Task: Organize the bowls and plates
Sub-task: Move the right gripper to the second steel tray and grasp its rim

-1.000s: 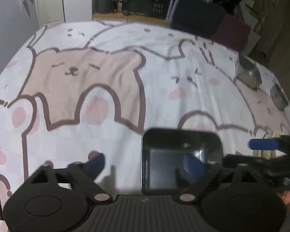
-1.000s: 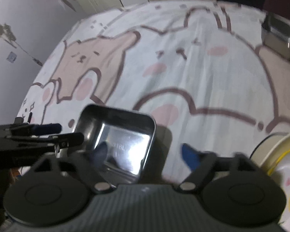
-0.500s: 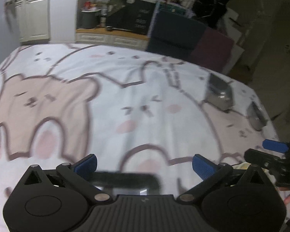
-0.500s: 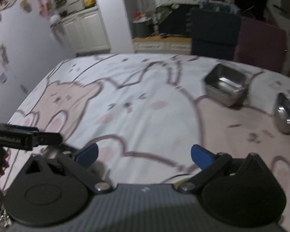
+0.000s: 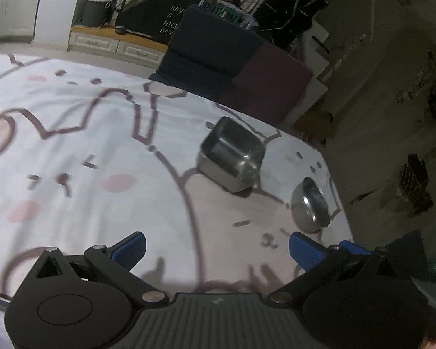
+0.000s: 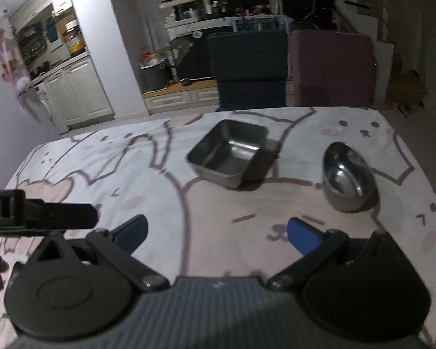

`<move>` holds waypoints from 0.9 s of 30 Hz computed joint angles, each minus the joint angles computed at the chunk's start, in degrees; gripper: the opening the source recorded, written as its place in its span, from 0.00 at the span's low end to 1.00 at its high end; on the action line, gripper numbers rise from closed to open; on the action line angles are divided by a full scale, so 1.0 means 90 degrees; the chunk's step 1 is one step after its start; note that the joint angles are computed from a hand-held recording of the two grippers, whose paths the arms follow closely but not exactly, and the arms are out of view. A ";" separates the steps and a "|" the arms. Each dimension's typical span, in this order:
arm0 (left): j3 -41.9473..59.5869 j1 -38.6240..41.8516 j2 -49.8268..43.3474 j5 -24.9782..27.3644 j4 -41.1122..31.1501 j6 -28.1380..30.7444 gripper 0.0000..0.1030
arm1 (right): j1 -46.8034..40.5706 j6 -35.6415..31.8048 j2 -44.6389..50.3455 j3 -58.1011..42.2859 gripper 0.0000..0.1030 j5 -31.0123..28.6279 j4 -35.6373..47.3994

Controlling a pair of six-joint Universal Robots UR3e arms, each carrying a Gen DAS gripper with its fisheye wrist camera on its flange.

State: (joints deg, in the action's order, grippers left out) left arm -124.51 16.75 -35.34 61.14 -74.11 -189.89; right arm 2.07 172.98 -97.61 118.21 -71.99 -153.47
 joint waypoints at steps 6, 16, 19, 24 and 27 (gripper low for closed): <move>-0.0182 -0.1967 -0.2343 0.1722 0.3436 -0.2745 1.00 | -0.0554 -0.0573 0.0741 -0.0574 1.00 -0.0016 -0.0192; 0.1233 -0.2927 -0.5368 0.3045 0.4494 -0.3206 1.00 | -0.1053 -0.1409 0.2870 -0.3468 1.00 0.0585 0.0436; 0.1420 -0.2994 -0.5825 0.3200 0.4624 -0.3087 1.00 | -0.0801 -0.1625 0.3749 -0.4837 0.98 0.0337 0.1060; 0.1595 -0.2960 -0.6279 0.3309 0.4837 -0.2741 1.00 | -0.0384 -0.1905 0.5456 -0.7529 0.79 0.0055 0.2603; 0.1656 -0.2971 -0.6407 0.3319 0.4904 -0.2481 1.00 | -0.0101 -0.2103 0.6277 -0.8857 0.79 -0.0295 0.3262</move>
State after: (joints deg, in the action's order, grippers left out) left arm -109.61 -9.98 -93.00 91.02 -29.98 -212.22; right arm 1.16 154.06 -41.12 38.50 -74.65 -124.11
